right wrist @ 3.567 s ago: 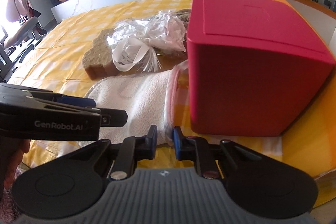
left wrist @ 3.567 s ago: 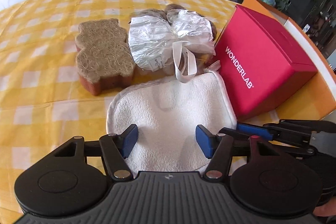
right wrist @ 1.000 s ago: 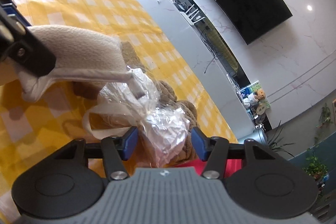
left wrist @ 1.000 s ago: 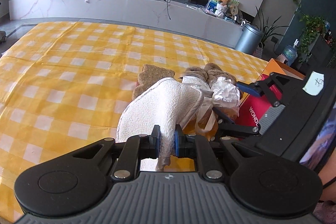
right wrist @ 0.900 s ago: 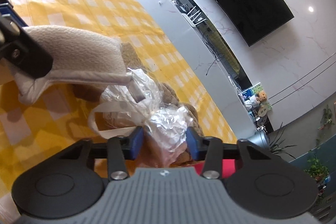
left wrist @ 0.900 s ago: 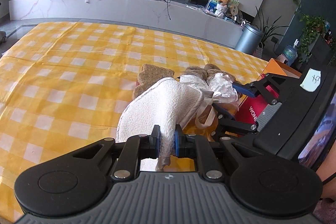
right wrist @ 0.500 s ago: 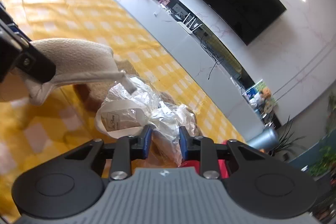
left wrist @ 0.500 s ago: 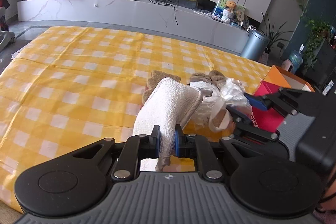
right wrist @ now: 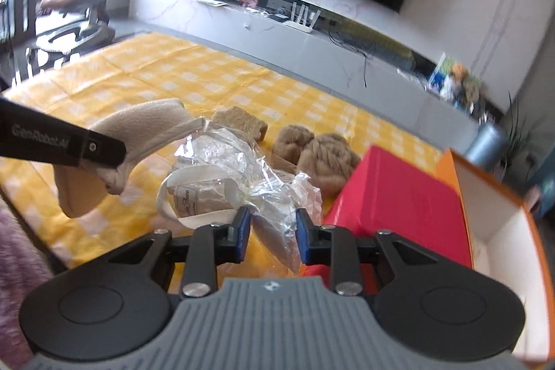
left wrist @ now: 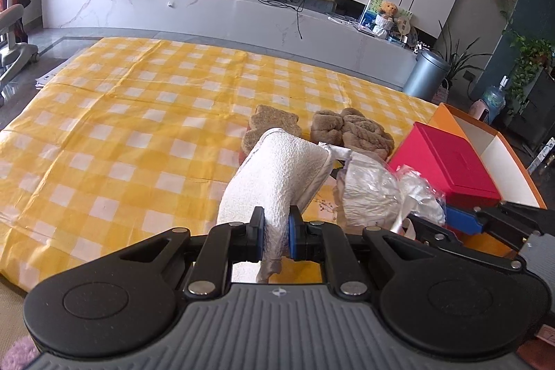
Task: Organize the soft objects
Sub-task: 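Carry the white pad and plastic bundle over the cardboard box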
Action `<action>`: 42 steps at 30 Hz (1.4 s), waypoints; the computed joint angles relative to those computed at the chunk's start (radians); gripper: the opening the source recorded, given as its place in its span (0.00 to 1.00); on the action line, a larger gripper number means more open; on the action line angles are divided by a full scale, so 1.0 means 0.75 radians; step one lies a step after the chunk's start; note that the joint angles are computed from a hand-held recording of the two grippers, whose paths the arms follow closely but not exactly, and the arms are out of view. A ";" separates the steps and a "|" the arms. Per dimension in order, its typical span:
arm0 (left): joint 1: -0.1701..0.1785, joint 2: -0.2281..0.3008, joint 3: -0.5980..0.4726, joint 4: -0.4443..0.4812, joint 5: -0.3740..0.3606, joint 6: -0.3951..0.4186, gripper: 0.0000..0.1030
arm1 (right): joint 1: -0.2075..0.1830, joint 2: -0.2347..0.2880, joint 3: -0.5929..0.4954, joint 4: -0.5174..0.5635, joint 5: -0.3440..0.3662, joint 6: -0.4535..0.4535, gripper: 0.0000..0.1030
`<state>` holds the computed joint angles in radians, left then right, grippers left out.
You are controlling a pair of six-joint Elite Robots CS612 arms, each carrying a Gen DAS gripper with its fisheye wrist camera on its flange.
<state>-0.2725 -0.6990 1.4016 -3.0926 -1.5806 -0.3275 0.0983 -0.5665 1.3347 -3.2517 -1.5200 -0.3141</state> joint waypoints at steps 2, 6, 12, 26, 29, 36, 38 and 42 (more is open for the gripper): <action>-0.008 -0.017 0.023 -0.017 0.003 0.007 0.14 | -0.014 -0.031 0.052 -0.014 0.026 0.069 0.26; -0.027 -0.047 0.062 -0.051 0.011 0.035 0.14 | -0.040 -0.083 0.145 -0.063 0.055 0.178 0.26; -0.062 -0.087 0.109 -0.111 0.012 0.076 0.14 | -0.083 -0.146 0.262 -0.159 0.093 0.294 0.26; -0.155 -0.099 0.078 -0.144 -0.039 0.222 0.14 | -0.210 -0.250 0.476 -0.394 0.099 0.603 0.26; -0.177 -0.083 0.032 -0.133 -0.055 0.287 0.14 | -0.247 -0.262 0.495 -0.412 0.099 0.660 0.26; -0.218 -0.012 -0.145 -0.062 -0.113 0.411 0.14 | -0.313 -0.262 0.458 -0.423 0.068 0.737 0.26; -0.230 0.015 -0.205 -0.031 -0.135 0.458 0.14 | -0.327 -0.253 0.430 -0.411 0.059 0.735 0.26; -0.252 0.077 -0.337 0.085 -0.172 0.522 0.14 | -0.339 -0.225 0.365 -0.358 0.029 0.667 0.26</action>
<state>-0.4614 -0.6413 1.1488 -3.0286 -1.7100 0.0638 -0.1561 -0.7352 1.6088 -3.5202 -1.4981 0.1864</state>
